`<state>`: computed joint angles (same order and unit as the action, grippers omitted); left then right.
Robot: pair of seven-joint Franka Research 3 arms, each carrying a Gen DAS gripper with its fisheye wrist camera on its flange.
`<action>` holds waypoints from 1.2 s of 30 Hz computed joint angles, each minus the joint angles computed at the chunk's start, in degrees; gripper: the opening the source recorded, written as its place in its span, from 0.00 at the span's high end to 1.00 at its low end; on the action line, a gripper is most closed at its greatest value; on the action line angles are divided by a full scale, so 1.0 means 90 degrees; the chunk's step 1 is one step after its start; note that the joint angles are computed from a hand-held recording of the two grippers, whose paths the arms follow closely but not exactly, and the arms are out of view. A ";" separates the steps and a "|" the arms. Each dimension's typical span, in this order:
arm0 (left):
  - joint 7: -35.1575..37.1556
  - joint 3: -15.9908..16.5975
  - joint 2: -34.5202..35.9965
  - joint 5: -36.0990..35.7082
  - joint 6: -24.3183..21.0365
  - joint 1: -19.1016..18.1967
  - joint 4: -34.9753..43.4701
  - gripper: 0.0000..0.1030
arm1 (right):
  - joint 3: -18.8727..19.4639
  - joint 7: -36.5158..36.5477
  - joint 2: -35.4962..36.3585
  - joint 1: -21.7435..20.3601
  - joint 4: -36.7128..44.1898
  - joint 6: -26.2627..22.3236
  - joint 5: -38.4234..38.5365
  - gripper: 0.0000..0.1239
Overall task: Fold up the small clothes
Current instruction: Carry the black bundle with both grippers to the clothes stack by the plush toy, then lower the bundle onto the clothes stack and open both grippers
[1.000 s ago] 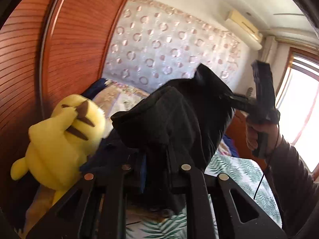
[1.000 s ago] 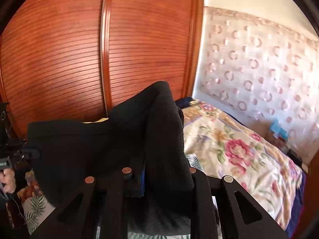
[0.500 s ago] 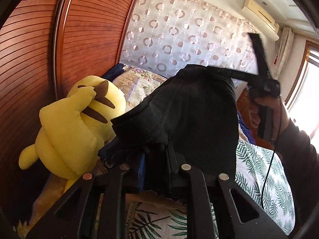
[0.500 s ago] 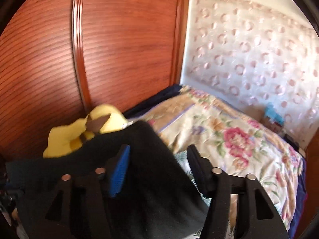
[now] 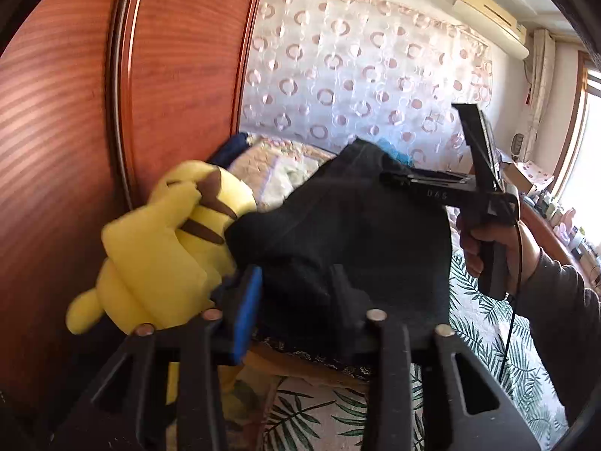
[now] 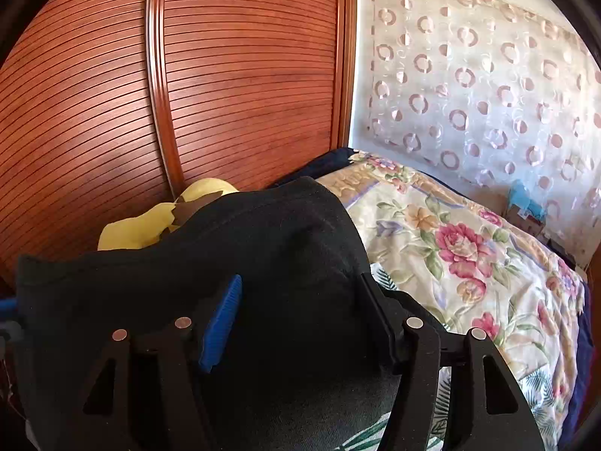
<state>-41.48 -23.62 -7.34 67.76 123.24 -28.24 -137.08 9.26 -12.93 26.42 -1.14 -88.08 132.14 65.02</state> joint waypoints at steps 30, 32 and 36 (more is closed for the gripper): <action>0.0820 -0.0239 0.1064 0.0038 -0.1353 -0.1115 0.1288 0.13 | -0.2081 -0.1820 -0.3427 -0.0804 -0.4357 -0.1781 0.1403 0.36; 0.0825 -0.0193 0.1274 0.0163 -0.1294 -0.1195 0.1481 0.13 | -0.2269 -0.1910 -0.3567 -0.0940 -0.4586 -0.1883 0.1427 0.33; 0.1024 -0.0091 0.1737 0.0437 -0.1377 -0.1445 0.2014 0.13 | -0.2613 -0.2012 -0.3937 -0.1276 -0.5112 -0.1919 0.1404 0.30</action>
<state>-32.26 -24.44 8.29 71.70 110.84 -41.24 -118.95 -14.25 -31.04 -9.01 -12.62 -134.09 114.87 77.66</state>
